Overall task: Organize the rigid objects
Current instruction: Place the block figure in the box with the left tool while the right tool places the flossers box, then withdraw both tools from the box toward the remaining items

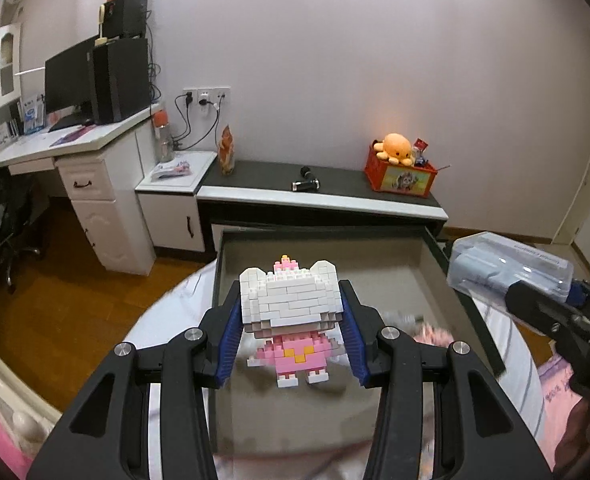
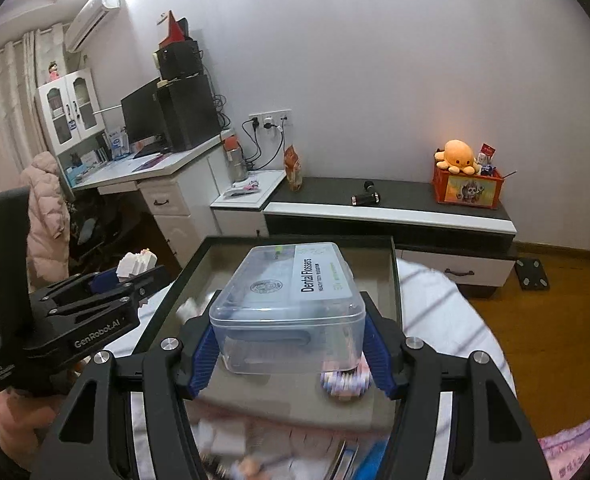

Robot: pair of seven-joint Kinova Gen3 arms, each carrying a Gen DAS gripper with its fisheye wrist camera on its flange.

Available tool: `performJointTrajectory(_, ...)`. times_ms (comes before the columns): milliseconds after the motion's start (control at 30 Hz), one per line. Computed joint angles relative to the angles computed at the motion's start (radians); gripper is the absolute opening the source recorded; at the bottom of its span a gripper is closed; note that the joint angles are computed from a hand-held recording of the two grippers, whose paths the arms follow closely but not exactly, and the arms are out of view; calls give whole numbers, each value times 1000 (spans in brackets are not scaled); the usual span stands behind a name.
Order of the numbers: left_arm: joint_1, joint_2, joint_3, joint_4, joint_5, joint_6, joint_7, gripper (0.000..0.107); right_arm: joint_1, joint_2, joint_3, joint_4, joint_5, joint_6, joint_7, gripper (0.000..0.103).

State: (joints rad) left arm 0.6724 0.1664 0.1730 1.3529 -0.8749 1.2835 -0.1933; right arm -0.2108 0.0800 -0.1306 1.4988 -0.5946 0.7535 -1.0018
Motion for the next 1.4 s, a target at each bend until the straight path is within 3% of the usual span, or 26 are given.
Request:
performJointTrajectory(233, -70, 84, -59, -88, 56, -61, -106, 45, -53, 160, -13, -163, 159, 15, -170, 63)
performJointTrajectory(467, -137, 171, -112, -155, 203, -116, -226, 45, -107, 305, -15, -313, 306, 113, -308, 63)
performJointTrajectory(567, -154, 212, -128, -200, 275, -97, -290, 47, -125, 331, -11, -344, 351, 139, -351, 64)
performJointTrajectory(667, -150, 233, -152, -218, 304, -76, -312, 63, -127, 349, -16, -363, 373, 162, -367, 64)
performJointTrajectory(767, -118, 228, -176, -208, 284, -50, -280, 76, -129, 336, -11, -339, 393, 146, -387, 82)
performJointTrajectory(800, -114, 215, -179, -189, 280, -60, -265, 87, -117, 331, -18, -332, 381, 148, -387, 84)
performJointTrajectory(900, -81, 181, -185, -145, 221, -53, -201, 100, -101, 328, -25, -337, 366, 170, -387, 84)
performJointTrajectory(967, -61, 169, -177, -134, 184, -25, -172, 102, -90, 305, -30, -307, 354, 156, -381, 85)
performJointTrajectory(1033, -47, 153, -164, -120, 162, 0, -147, 103, -73, 275, -39, -267, 327, 129, -368, 103)
performJointTrajectory(1400, 35, 37, -49, -16, 49, 129, 47, 103, -7, 67, -41, -34, 167, 0, -276, 103)
